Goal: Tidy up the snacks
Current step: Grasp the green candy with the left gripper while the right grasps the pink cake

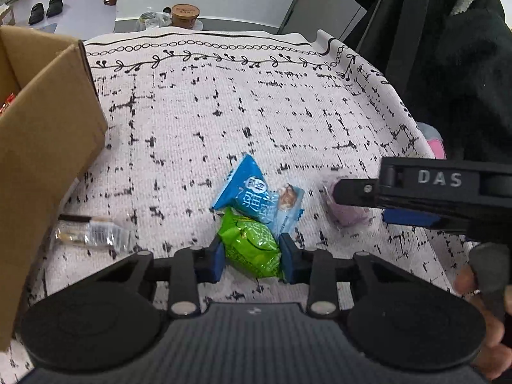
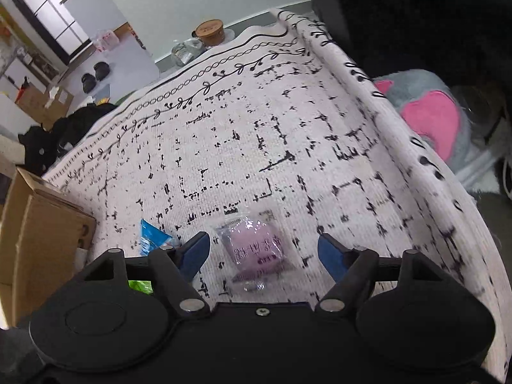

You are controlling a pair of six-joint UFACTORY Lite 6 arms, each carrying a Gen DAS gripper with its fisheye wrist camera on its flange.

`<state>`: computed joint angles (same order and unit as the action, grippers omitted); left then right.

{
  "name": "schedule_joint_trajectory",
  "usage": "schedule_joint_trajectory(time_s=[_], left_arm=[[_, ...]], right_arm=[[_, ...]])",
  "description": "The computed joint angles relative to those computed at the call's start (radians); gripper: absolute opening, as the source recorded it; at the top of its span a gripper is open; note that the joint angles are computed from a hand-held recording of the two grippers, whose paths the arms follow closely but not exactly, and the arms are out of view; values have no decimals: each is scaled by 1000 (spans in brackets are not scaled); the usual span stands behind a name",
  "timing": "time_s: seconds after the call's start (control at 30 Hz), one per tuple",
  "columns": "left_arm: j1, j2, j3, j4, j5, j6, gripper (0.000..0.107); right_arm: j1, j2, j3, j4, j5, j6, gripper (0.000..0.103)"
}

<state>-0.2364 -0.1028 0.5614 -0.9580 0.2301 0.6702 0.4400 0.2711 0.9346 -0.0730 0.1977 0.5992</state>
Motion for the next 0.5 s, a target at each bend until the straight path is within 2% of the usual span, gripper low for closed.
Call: schedule_joint_trajectory(time_s=[0.07,0.13,0.17,0.3,0.5], left_arm=[[23,1,10,1,20,10,34],[41,-7,7,-11,36,29,34],[43,-12,3,-17,36,33,34],[52,-36,-10,26,44,-7,34],[94,-91,4,126,96,-77,34]], right_arm=[[18,13,3,-142,2,124,67],[29,16,11,-166,7,131,40],[27,16,18,-122,20,90,37],[18,-20,0,-23,47,0,33],[57,-81,-8,-111,89,145,32]])
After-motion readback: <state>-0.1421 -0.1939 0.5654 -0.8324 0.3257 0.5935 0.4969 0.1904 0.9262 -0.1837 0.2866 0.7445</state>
